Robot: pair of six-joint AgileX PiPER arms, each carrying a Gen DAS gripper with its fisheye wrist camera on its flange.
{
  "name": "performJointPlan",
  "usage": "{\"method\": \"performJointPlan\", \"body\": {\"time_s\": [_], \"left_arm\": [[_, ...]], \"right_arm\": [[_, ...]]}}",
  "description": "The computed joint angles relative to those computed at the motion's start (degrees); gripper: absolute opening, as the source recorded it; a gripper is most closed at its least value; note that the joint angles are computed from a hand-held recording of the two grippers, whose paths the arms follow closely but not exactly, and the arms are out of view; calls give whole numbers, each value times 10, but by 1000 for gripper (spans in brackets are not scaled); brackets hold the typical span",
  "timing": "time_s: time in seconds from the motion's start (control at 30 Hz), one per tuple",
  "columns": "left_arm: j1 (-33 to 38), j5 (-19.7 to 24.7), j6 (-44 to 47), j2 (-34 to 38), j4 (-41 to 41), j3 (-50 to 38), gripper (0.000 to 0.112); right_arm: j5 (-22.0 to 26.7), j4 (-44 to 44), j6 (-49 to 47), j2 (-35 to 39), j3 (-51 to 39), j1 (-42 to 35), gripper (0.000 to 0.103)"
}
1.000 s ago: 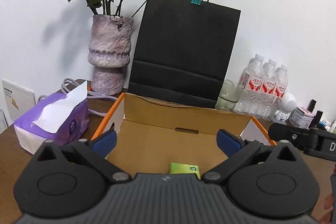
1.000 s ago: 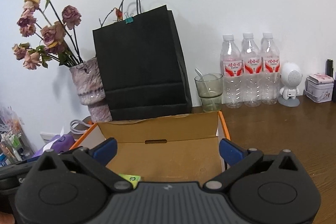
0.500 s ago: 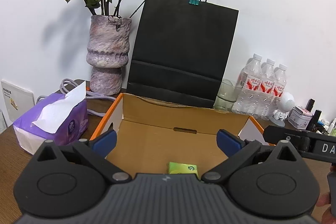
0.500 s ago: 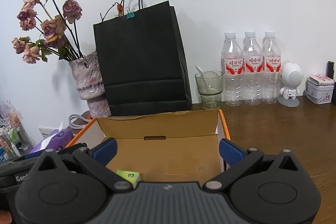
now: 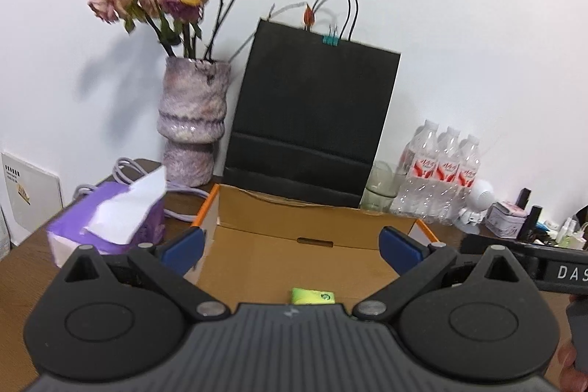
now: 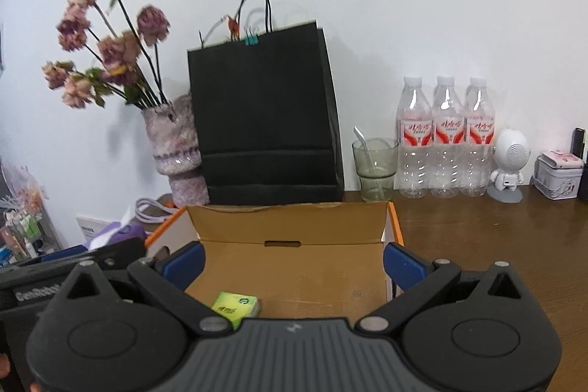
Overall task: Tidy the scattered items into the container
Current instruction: 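Grasp the white bottle cap with the left tool while the right tool grasps the blue snack packet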
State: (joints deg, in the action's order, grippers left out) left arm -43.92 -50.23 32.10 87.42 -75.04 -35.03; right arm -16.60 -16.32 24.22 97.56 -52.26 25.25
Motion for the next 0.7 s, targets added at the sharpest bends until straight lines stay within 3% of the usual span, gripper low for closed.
{"method": "performJointPlan", "body": {"time_s": [0.23, 0.4, 0.7], "left_arm": [[-97, -83, 54, -95, -92, 101, 103], [-177, -120, 61, -124, -154, 151, 103], [-355, -159, -25, -101, -248, 208, 103]], "right_arm": [[-24, 82, -122, -93, 127, -9, 103], [-45, 214, -267, -140, 224, 8, 103], [-109, 283, -265, -154, 357, 70, 103]]}}
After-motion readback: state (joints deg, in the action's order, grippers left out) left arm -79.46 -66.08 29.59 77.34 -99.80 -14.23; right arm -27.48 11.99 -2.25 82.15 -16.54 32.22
